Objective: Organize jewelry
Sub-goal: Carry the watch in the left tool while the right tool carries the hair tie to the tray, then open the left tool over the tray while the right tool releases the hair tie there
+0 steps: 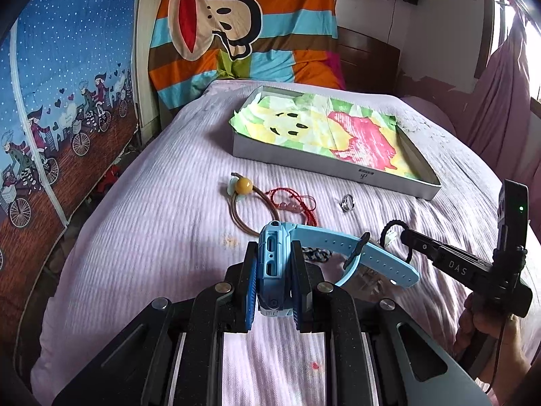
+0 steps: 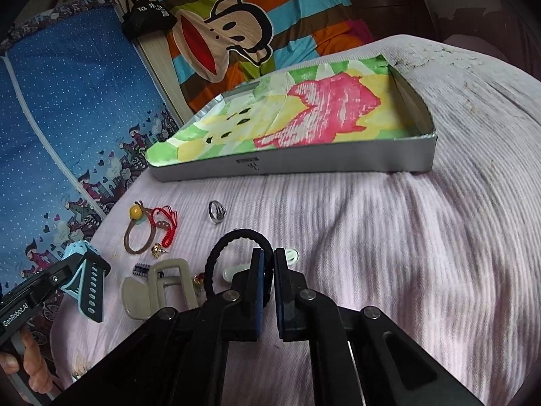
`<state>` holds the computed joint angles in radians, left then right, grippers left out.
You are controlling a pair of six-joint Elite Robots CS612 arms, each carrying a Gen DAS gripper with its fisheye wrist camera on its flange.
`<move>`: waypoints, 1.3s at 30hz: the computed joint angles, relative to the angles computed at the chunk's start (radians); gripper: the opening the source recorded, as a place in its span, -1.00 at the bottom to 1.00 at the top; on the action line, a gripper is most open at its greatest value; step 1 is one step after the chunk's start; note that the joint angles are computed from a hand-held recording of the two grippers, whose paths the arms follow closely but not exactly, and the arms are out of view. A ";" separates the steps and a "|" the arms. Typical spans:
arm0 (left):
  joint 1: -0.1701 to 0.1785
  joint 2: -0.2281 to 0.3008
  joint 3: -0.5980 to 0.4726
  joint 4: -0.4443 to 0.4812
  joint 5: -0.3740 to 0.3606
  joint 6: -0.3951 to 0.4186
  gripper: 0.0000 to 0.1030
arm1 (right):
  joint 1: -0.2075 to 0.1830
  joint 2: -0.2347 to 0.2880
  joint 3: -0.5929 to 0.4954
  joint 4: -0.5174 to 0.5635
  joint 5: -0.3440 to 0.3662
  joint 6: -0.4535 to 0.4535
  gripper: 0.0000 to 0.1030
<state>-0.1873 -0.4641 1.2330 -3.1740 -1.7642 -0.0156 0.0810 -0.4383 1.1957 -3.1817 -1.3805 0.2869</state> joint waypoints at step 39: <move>0.008 0.300 -0.653 0.309 -0.032 -0.125 -0.25 | 0.000 0.142 -0.335 0.091 -0.139 -0.040 0.13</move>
<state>-0.1791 -0.1638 0.5803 -2.8652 -1.7959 -0.1410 0.0814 -0.2962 0.8612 -3.0910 -1.5192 0.2471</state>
